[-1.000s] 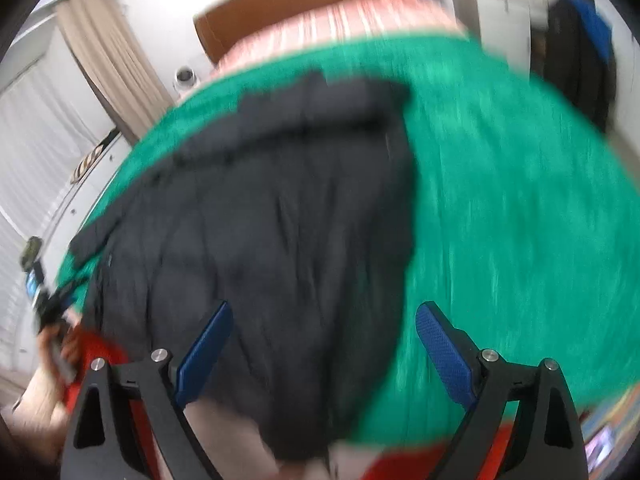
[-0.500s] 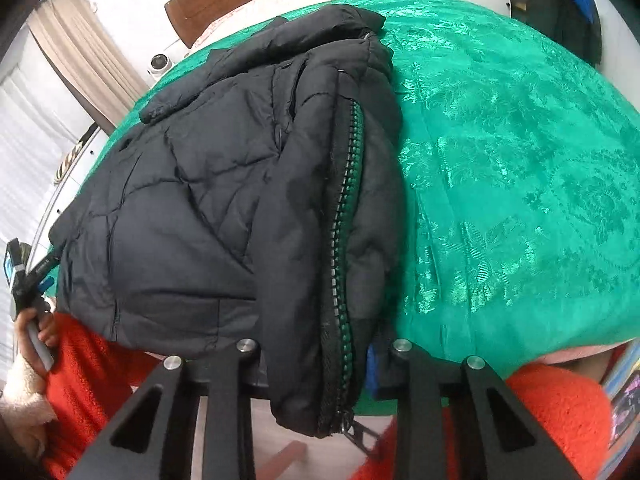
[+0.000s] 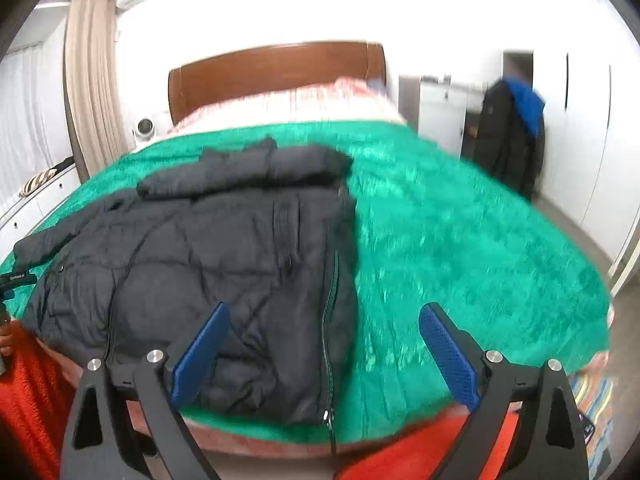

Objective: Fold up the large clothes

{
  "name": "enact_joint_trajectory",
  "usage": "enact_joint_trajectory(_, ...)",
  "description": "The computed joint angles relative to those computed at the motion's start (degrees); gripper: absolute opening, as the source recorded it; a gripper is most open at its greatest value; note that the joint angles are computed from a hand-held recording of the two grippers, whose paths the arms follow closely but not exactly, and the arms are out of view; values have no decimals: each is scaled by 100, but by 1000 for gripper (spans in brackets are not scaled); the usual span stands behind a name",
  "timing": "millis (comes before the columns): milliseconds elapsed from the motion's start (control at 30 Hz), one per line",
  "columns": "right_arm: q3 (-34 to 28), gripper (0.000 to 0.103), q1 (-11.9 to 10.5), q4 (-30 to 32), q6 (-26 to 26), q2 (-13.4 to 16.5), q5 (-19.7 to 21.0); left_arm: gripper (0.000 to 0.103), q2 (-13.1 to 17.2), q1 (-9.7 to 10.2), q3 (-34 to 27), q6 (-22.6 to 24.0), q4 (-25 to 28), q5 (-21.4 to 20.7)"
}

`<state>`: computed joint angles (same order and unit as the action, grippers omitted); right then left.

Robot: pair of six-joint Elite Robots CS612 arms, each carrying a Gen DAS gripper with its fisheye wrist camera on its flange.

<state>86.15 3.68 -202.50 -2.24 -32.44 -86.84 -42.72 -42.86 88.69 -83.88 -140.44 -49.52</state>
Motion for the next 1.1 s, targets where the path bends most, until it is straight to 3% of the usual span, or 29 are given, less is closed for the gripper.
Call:
enact_joint_trajectory(367,130,95,63,-642,-552,68,43,98,-4,-2,-17,-137,142,2)
enact_joint_trajectory(1100,252,96,62,-1269,-806,85,154,98,11,-35,-87,-126,315,77)
